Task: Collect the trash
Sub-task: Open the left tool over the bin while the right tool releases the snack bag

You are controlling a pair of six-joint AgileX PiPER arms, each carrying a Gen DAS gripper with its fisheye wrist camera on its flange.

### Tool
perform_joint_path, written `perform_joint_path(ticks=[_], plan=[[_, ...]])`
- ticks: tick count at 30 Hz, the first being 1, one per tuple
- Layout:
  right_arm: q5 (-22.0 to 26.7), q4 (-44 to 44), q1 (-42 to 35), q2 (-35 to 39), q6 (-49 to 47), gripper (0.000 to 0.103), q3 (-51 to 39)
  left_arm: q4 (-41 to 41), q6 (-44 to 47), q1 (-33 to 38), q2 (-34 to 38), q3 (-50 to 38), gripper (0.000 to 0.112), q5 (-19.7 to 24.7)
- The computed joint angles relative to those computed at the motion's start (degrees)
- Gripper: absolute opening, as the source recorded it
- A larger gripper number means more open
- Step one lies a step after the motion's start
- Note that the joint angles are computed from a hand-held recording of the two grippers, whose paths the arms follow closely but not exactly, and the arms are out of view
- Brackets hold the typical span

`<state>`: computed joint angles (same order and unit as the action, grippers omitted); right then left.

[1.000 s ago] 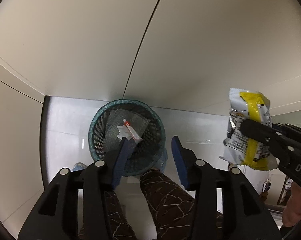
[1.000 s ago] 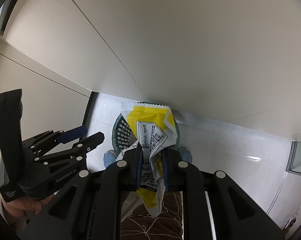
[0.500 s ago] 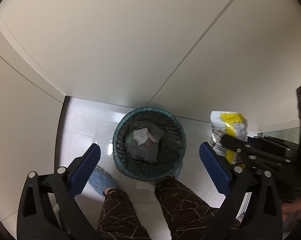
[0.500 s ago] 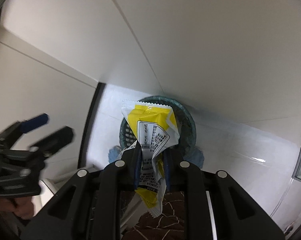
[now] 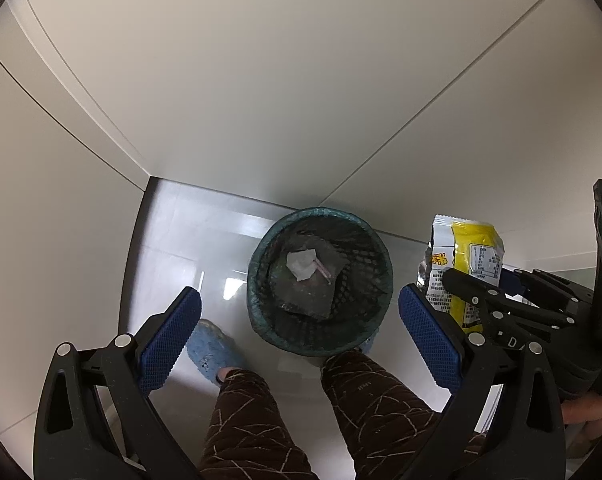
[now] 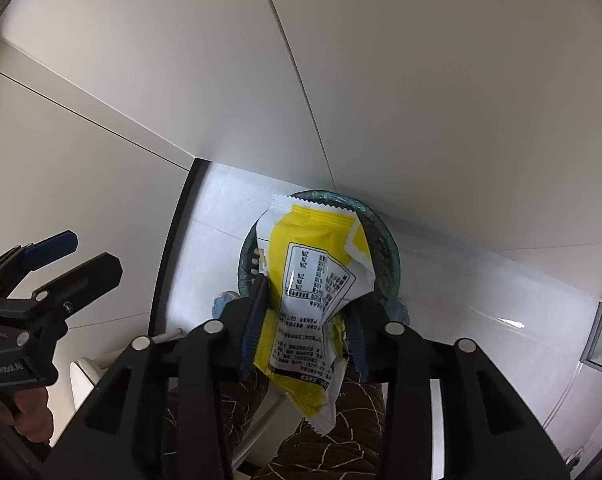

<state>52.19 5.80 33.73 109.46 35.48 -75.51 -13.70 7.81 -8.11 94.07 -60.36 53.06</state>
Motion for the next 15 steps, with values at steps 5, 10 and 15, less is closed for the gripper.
perform_joint_path(ticks=[5, 10, 15], plan=[[0.7, -1.1, 0.6, -0.5, 1.3, 0.051, -0.3, 0.1, 0.1, 0.5, -0.3, 0.2, 0.097, 0.1], [1.1, -3.3, 1.3, -0.1, 3.2, 0.064, -1.3, 0.0, 0.4, 0.9, -0.7, 0.3, 0.097, 0.4], [3.0, -6.5, 2.1, -2.3, 6.9, 0.079, -1.2, 0.3, 1.0, 1.1, -1.2, -0.2, 0.097, 1.1]])
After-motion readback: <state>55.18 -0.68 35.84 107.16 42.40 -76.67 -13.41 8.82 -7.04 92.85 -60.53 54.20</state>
